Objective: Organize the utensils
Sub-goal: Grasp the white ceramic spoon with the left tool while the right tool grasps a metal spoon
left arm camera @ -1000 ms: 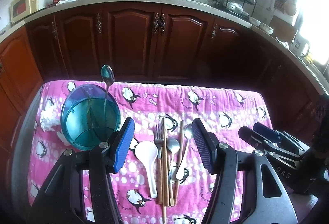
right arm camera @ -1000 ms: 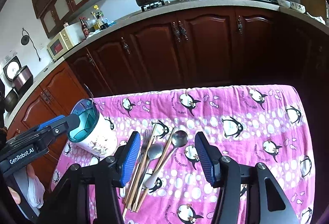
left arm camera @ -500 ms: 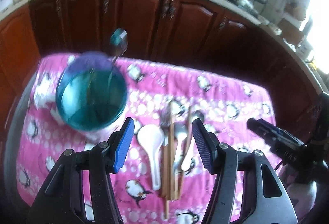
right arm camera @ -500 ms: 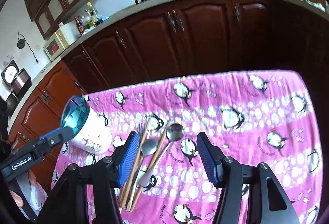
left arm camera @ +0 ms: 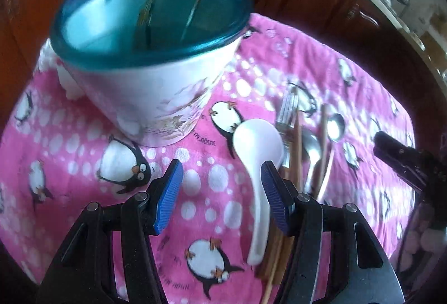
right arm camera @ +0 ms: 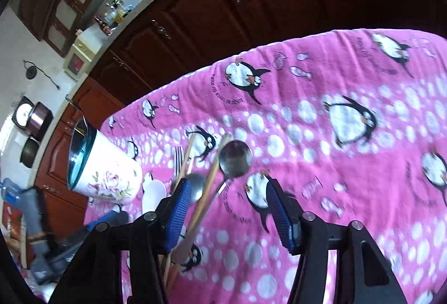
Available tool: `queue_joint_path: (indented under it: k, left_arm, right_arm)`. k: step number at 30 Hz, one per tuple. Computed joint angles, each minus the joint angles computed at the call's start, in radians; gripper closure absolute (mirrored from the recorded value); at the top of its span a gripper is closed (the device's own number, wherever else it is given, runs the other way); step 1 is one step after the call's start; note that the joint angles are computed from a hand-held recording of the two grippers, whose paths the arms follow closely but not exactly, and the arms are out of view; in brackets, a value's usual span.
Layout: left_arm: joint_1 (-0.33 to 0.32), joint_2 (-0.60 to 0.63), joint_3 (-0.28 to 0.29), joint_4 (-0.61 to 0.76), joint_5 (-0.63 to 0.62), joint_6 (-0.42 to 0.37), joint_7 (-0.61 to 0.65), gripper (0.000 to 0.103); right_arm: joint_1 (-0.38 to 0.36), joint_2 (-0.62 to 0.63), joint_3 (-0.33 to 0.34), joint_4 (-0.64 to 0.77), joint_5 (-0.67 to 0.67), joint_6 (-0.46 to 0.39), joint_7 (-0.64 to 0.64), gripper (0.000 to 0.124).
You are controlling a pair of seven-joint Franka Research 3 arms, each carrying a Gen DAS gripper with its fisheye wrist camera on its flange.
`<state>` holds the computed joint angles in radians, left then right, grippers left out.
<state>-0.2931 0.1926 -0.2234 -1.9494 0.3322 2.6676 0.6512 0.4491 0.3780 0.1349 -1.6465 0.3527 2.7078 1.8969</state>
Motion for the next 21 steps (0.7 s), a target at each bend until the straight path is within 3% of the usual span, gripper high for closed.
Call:
queue_joint_path:
  k: [7,13,15,17,19,21]
  left_arm:
    - [-0.021,0.059,0.033,0.038,0.083,0.013,-0.126,0.045]
    - [-0.039,0.102,0.044,0.083,0.135,0.013,-0.179,0.046]
    - [-0.034,0.114,0.037,0.094,0.125,0.019,-0.163,0.062]
    - [-0.026,0.124,0.027,0.102,0.1,0.026,-0.135,0.084]
    - [-0.009,0.133,0.009,0.105,0.052,0.052,-0.092,0.092]
    - [-0.011,0.137,0.007,0.111,0.036,0.06,-0.072,0.096]
  right_arm:
    - [-0.013,0.153,-0.006,0.209,-0.047,-0.132,-0.093,0.075]
    - [-0.027,0.218,0.003,0.273,-0.022,-0.15,-0.129,0.075]
    - [-0.035,0.232,0.013,0.285,0.0,-0.15,-0.147,0.075]
    - [-0.043,0.234,0.025,0.28,0.024,-0.137,-0.172,0.091]
    - [-0.043,0.243,0.025,0.285,0.034,-0.14,-0.184,0.104]
    - [-0.038,0.238,0.022,0.276,0.037,-0.129,-0.189,0.109]
